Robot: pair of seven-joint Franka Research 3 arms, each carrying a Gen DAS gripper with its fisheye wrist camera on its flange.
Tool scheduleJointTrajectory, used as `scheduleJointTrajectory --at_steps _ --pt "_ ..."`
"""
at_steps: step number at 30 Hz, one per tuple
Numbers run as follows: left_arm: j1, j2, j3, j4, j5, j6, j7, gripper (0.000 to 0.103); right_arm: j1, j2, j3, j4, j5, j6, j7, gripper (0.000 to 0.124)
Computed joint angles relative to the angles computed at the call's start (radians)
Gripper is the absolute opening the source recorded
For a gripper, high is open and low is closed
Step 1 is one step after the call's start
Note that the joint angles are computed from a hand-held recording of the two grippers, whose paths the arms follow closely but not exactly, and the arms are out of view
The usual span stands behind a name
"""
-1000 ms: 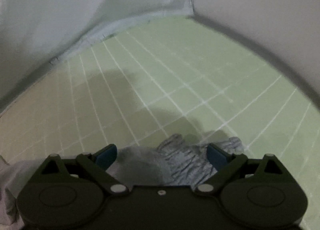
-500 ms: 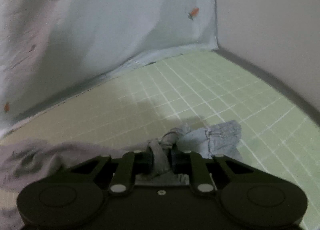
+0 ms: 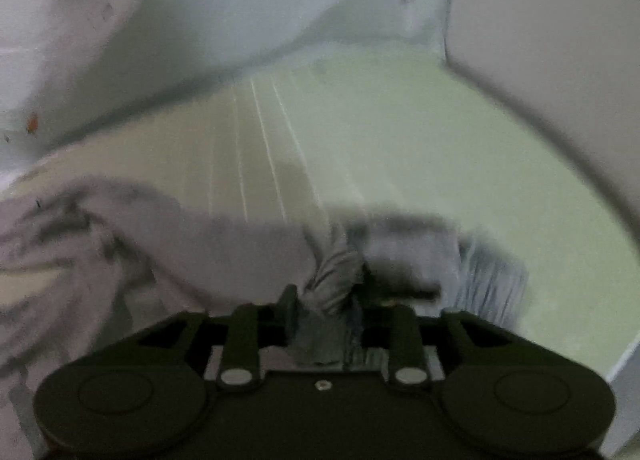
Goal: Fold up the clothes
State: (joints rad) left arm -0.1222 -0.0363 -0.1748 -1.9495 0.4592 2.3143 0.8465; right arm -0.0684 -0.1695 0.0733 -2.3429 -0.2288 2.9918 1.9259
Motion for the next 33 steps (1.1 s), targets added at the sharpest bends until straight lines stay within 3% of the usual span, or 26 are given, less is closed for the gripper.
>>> scheduleJointTrajectory --at_steps 1,3,6,8,11,13,16,18,21,24,27,30,32,33 --pt "-0.001 0.001 -0.002 0.003 0.004 -0.004 -0.009 0.084 0.0 0.005 -0.004 0.014 -0.001 0.036 -0.007 0.051" --pt "-0.003 0.004 -0.004 0.01 0.016 -0.012 -0.031 0.084 0.014 0.026 -0.021 0.047 0.031 0.101 -0.049 0.052" --pt "-0.007 0.008 -0.007 0.019 0.037 -0.028 -0.071 0.085 0.037 0.095 -0.05 0.126 0.111 0.139 -0.133 0.062" --pt "-0.009 0.012 -0.008 0.027 0.043 -0.043 -0.093 0.085 0.032 0.163 -0.058 0.214 0.09 0.041 -0.087 0.062" --pt "-0.013 0.016 -0.008 0.036 0.051 -0.063 -0.115 0.085 0.071 0.254 -0.116 0.33 -0.077 -0.169 0.108 0.062" --pt "-0.016 0.014 -0.009 0.036 0.056 -0.071 -0.125 0.085 0.097 0.277 -0.15 0.353 -0.11 -0.25 0.146 0.067" --pt "-0.018 0.016 -0.009 0.038 0.056 -0.09 -0.134 0.085 0.091 0.271 -0.162 0.314 -0.014 -0.243 0.076 0.082" --pt "-0.02 0.02 -0.009 0.04 0.046 -0.105 -0.134 0.085 0.088 0.267 -0.162 0.295 0.032 -0.228 0.008 0.085" --pt "-0.023 0.023 -0.01 0.042 0.035 -0.12 -0.128 0.085 0.08 0.253 -0.152 0.277 0.126 -0.226 -0.137 0.08" --pt "-0.028 0.033 -0.012 0.057 0.035 -0.139 -0.127 0.085 0.072 0.224 -0.141 0.26 0.254 -0.269 -0.289 0.052" --pt "-0.032 0.047 -0.013 0.075 0.036 -0.153 -0.135 0.085 0.068 0.211 -0.145 0.26 0.313 -0.304 -0.348 0.053" --pt "-0.037 0.07 -0.012 0.097 0.031 -0.163 -0.138 0.085 0.066 0.227 -0.148 0.277 0.338 -0.316 -0.38 0.064" --pt "-0.041 0.088 -0.012 0.113 0.023 -0.169 -0.133 0.085 0.066 0.242 -0.148 0.296 0.35 -0.336 -0.413 0.063" --pt "-0.043 0.097 -0.012 0.122 0.02 -0.171 -0.13 0.085 0.066 0.246 -0.148 0.304 0.349 -0.348 -0.431 0.055"
